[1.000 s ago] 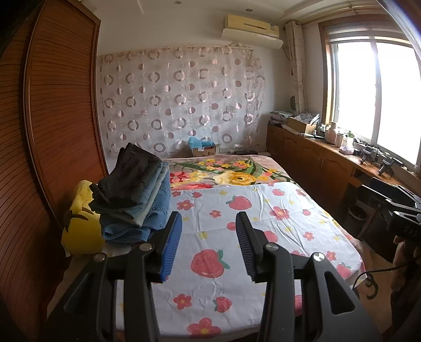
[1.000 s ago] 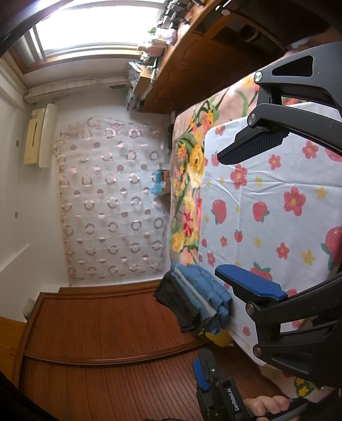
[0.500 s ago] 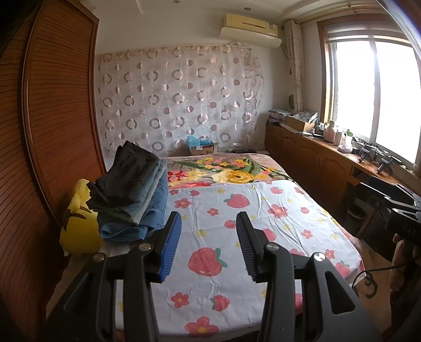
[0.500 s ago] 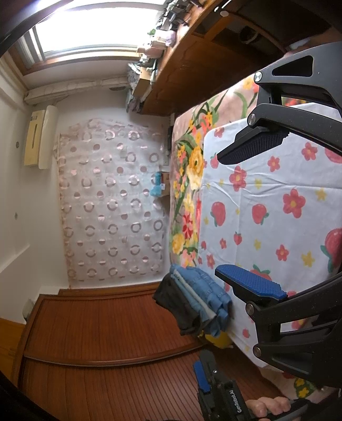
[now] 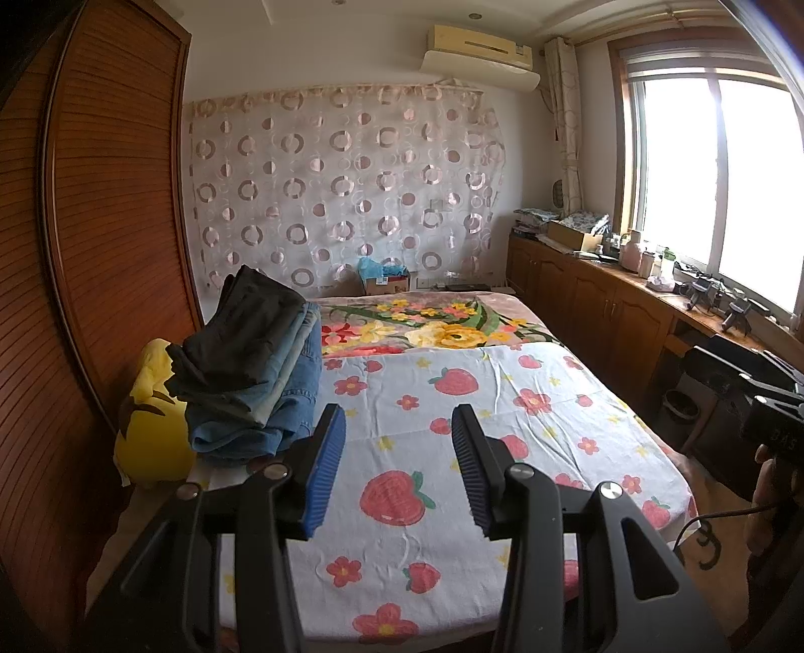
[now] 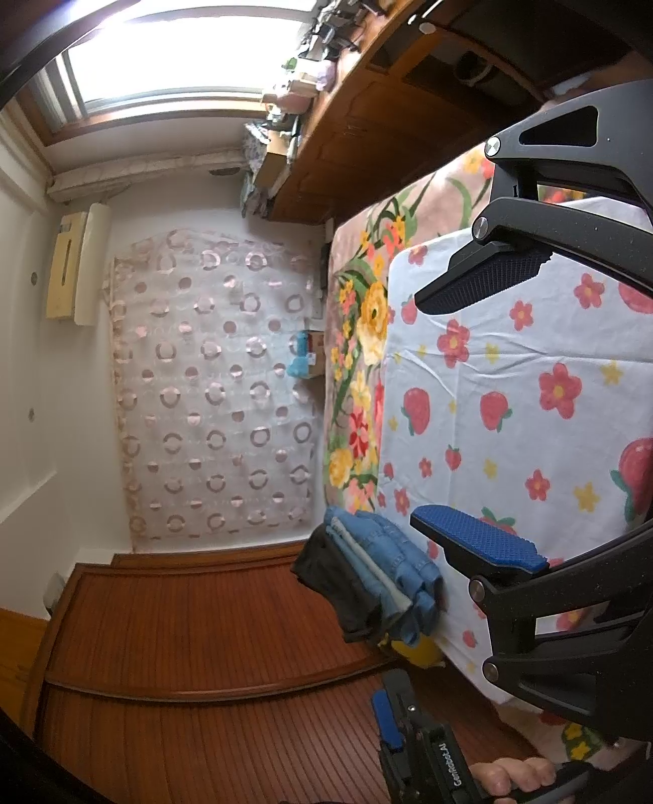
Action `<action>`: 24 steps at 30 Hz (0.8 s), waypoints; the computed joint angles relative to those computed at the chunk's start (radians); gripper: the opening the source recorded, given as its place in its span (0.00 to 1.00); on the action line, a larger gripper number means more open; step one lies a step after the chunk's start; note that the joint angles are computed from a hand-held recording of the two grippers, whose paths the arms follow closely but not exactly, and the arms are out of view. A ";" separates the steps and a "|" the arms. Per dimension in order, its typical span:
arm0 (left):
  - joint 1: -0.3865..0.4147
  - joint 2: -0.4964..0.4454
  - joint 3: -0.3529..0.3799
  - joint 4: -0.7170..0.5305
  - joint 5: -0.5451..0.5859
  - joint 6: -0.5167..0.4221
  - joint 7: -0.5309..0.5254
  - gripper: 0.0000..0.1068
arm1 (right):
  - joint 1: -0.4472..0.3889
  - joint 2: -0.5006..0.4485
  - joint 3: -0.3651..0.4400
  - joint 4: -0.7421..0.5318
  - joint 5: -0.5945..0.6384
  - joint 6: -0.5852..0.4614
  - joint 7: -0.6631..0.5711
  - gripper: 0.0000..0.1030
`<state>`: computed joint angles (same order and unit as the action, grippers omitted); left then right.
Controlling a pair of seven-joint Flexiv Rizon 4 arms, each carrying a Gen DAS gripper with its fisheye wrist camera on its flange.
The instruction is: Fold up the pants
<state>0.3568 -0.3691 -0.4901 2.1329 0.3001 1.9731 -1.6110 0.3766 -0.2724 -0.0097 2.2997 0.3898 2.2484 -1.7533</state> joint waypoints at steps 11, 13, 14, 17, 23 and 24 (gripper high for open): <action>-0.002 0.000 0.007 0.008 0.003 0.002 -0.007 0.41 | -0.020 -0.002 0.005 0.011 -0.022 0.011 0.015 0.78; 0.004 0.002 0.002 0.012 0.005 0.004 -0.009 0.41 | -0.021 -0.002 0.006 0.011 -0.024 0.011 0.016 0.78; 0.001 0.000 0.004 0.008 0.003 0.002 -0.008 0.41 | -0.026 -0.002 0.007 0.013 -0.028 0.011 0.019 0.78; 0.003 0.001 0.002 0.008 0.004 0.000 -0.007 0.41 | -0.019 -0.001 0.004 0.011 -0.021 0.010 0.014 0.78; 0.010 0.001 -0.006 0.009 0.005 -0.002 -0.008 0.41 | -0.027 -0.006 0.006 0.015 -0.025 0.021 0.016 0.78; 0.016 0.003 -0.011 0.012 0.006 -0.001 -0.010 0.41 | -0.028 -0.005 0.006 0.016 -0.026 0.021 0.017 0.78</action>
